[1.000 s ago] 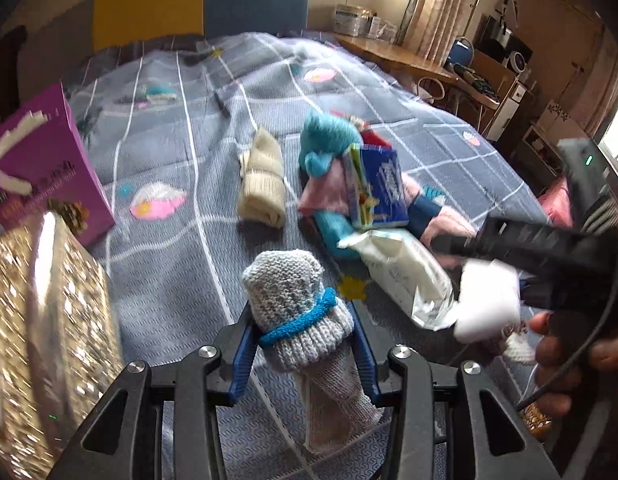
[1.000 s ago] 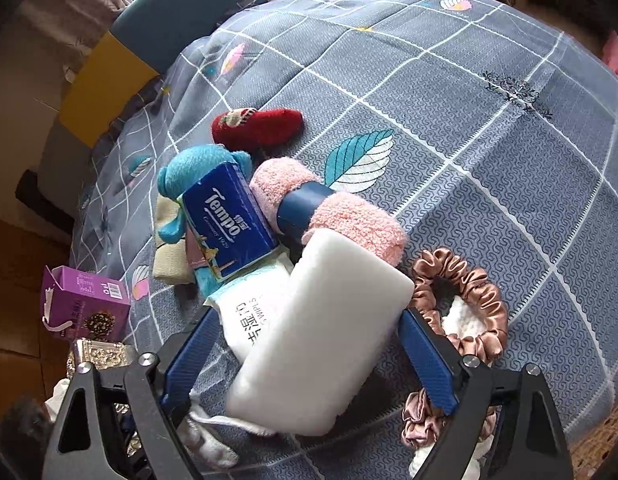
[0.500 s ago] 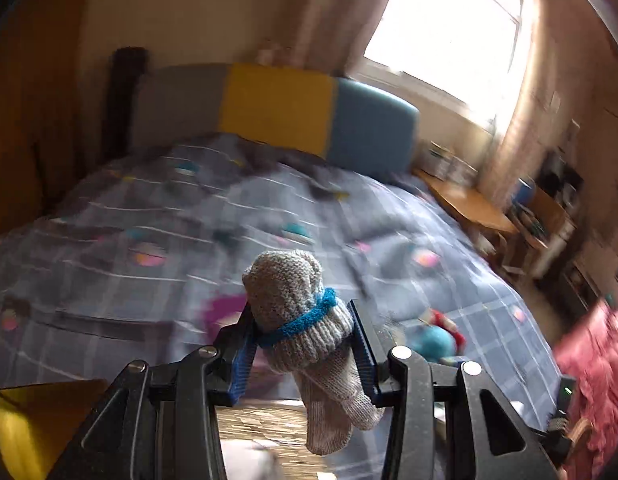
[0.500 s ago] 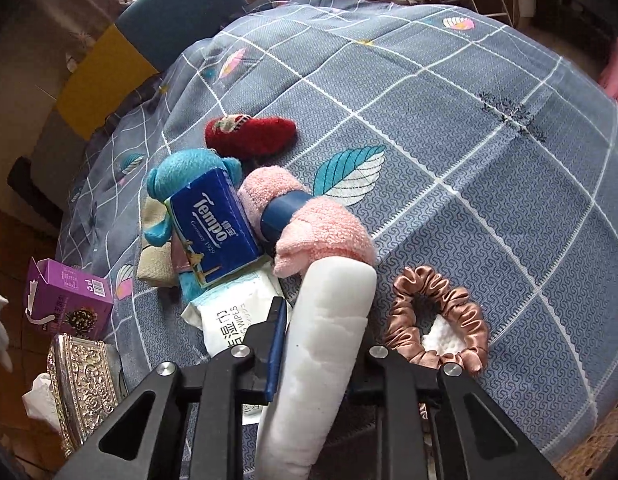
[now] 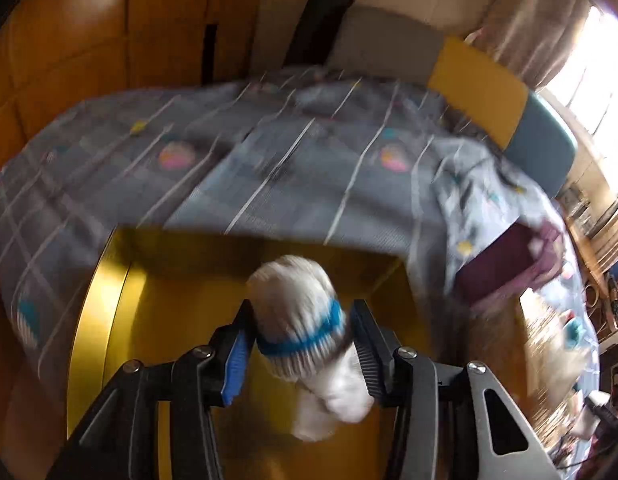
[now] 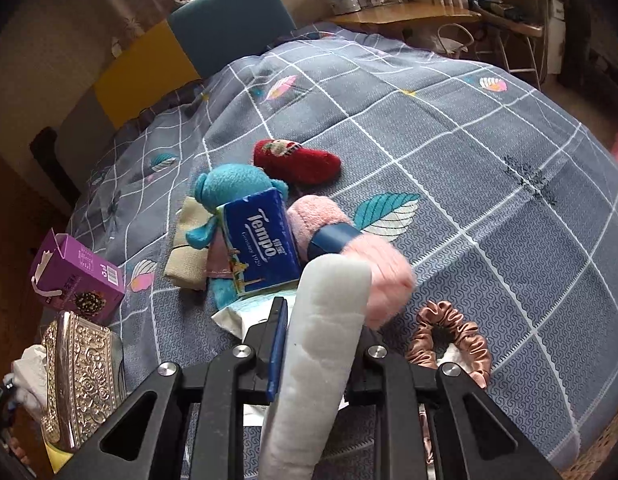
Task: Organize soft objects
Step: 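Carry the gloves into the gold tray and open the left gripper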
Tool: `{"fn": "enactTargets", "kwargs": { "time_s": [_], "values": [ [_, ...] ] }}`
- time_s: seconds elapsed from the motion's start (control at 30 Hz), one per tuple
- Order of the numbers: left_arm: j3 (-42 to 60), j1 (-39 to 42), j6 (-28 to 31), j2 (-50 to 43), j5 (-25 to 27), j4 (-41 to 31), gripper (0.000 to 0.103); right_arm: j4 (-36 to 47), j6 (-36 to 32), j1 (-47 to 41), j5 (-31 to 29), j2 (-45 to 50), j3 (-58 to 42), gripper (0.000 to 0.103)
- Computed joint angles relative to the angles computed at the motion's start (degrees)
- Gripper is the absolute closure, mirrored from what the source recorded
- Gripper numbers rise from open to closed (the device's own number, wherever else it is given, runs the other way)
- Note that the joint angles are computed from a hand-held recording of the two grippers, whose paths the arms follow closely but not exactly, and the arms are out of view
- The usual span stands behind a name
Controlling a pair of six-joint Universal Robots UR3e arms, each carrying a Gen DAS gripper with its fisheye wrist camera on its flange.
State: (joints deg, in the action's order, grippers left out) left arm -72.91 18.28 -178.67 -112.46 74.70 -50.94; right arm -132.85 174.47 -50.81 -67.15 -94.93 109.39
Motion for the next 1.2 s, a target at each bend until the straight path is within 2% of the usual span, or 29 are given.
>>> {"fn": "enactTargets", "kwargs": {
  "time_s": [0.03,0.1,0.13,0.3,0.43,0.8,1.03,1.2],
  "values": [
    [-4.4,0.8,0.9,1.8,0.2,1.9,0.049,0.2,-0.5,0.7,0.0,-0.1,-0.1,0.081],
    [-11.1,0.7,1.7,4.3,2.0,5.8,0.024,1.3,-1.1,2.1,-0.4,-0.6,-0.6,0.081],
    [-13.9,0.8,2.3,5.5,2.2,7.7,0.022,1.7,-1.1,2.9,-0.6,-0.8,-0.9,0.081],
    [-26.2,0.9,6.6,13.1,4.8,15.7,0.022,3.5,0.4,8.0,-2.1,0.3,-5.6,0.081],
    [-31.0,-0.6,8.3,17.6,7.5,21.1,0.022,5.2,2.4,13.4,-2.2,3.1,-12.0,0.081],
    [-37.0,-1.3,9.7,25.8,9.5,24.9,0.022,10.0,3.7,36.5,1.9,13.8,-34.7,0.081],
    [-39.1,2.1,9.7,29.3,7.9,24.3,0.022,12.8,2.0,54.0,-1.2,27.0,-50.7,0.081],
    [-40.6,5.2,9.8,31.2,6.4,23.8,0.022,18.2,2.7,60.6,-3.9,38.5,-63.5,0.077]
  ]
}}
